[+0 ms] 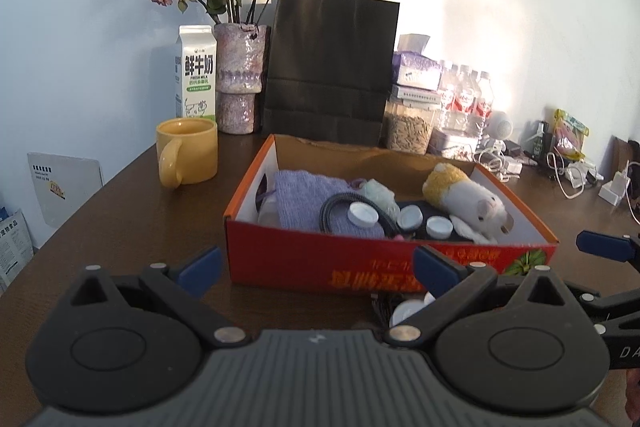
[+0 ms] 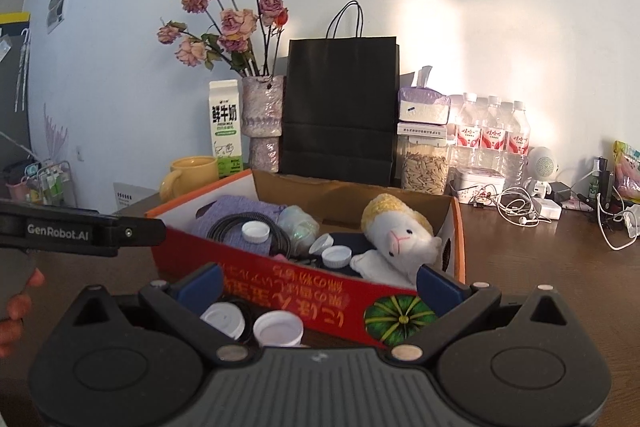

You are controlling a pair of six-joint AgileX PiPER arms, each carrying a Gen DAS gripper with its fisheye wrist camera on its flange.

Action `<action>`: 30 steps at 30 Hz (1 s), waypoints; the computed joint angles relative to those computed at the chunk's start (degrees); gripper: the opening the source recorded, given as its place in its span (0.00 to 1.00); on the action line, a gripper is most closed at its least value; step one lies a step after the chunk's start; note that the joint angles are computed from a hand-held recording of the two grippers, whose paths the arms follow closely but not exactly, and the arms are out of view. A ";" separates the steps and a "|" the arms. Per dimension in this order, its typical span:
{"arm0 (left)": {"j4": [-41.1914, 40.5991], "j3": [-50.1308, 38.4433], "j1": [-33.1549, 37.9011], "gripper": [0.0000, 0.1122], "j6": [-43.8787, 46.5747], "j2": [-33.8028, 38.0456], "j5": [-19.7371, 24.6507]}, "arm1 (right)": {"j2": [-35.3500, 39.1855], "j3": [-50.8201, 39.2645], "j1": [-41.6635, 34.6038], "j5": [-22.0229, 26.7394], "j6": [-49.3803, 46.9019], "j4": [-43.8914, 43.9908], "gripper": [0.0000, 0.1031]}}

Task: Organize objects
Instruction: 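Grasp the small yellow block with the left gripper and lift it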

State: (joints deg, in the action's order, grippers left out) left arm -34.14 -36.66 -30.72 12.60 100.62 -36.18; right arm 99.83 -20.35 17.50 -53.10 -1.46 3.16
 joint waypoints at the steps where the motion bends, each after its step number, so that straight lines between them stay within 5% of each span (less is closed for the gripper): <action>1: 0.05 0.69 -0.18 0.92 -0.14 -0.21 0.12 | -0.33 0.72 0.29 -0.11 -0.25 0.05 1.00; 14: 0.72 10.21 -4.03 0.92 -6.84 -0.80 -1.30 | 0.27 8.37 4.45 -2.72 -0.21 4.00 1.00; 30: -1.97 7.54 -5.77 0.88 -5.68 4.16 0.83 | 4.15 7.86 2.66 -2.02 2.10 0.78 1.00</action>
State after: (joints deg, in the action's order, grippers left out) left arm -36.11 -29.11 -36.50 6.92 104.78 -35.35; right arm 103.98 -12.49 20.16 -55.12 0.65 3.94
